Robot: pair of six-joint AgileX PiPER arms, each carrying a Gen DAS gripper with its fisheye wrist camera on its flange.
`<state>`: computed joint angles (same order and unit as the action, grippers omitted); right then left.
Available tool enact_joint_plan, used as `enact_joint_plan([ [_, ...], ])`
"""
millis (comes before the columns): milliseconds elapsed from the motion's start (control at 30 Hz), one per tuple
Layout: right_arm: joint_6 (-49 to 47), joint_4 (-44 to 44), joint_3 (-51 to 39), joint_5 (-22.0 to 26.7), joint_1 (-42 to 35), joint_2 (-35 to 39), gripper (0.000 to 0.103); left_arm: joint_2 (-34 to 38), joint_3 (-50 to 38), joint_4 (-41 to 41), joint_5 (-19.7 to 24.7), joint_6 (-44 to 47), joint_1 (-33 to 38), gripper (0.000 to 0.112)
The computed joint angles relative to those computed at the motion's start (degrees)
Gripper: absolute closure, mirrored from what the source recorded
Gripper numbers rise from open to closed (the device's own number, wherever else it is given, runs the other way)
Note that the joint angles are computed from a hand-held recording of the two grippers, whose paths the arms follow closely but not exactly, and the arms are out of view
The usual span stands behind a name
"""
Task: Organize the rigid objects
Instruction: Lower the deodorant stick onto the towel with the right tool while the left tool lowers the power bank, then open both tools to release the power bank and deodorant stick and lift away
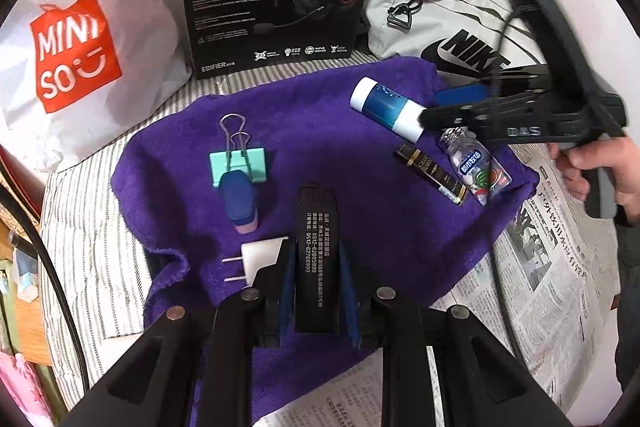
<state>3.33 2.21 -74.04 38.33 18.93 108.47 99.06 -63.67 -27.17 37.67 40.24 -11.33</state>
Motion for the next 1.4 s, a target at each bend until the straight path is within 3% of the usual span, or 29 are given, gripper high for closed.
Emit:
enact_joint_plan([
  [233,0.9,-1.3,6.2,-0.5,1.0,-6.3,0.058,2.7,-2.2,1.5,-0.3,-3.2,-2.4,0.091],
  [500,2.2,-1.9,10.0,-1.4,2.7,-8.0,0.058,5.1,-4.5,5.5,-0.3,-7.9,-4.8,0.091],
  [867,4.1,-3.8,11.5,-2.2,3.6,-8.2,0.058,6.9,-0.5,11.7,-6.6,-14.8,-8.8,0.091],
  [1167,4.7,-3.8,12.8,-2.5,3.8,-9.7,0.058,6.6,0.2,14.5,-8.6,-17.0,-9.9,0.091],
  [1333,6.8,-5.1,13.7,-1.8,4.9,-11.7,0.058,5.4,2.0,13.0,-9.2,-15.2,-9.6,0.082],
  [1400,8.2,-5.7,14.6,-1.4,5.2,-13.1,0.058,4.9,2.6,9.6,-8.7,-12.0,-9.2,0.066],
])
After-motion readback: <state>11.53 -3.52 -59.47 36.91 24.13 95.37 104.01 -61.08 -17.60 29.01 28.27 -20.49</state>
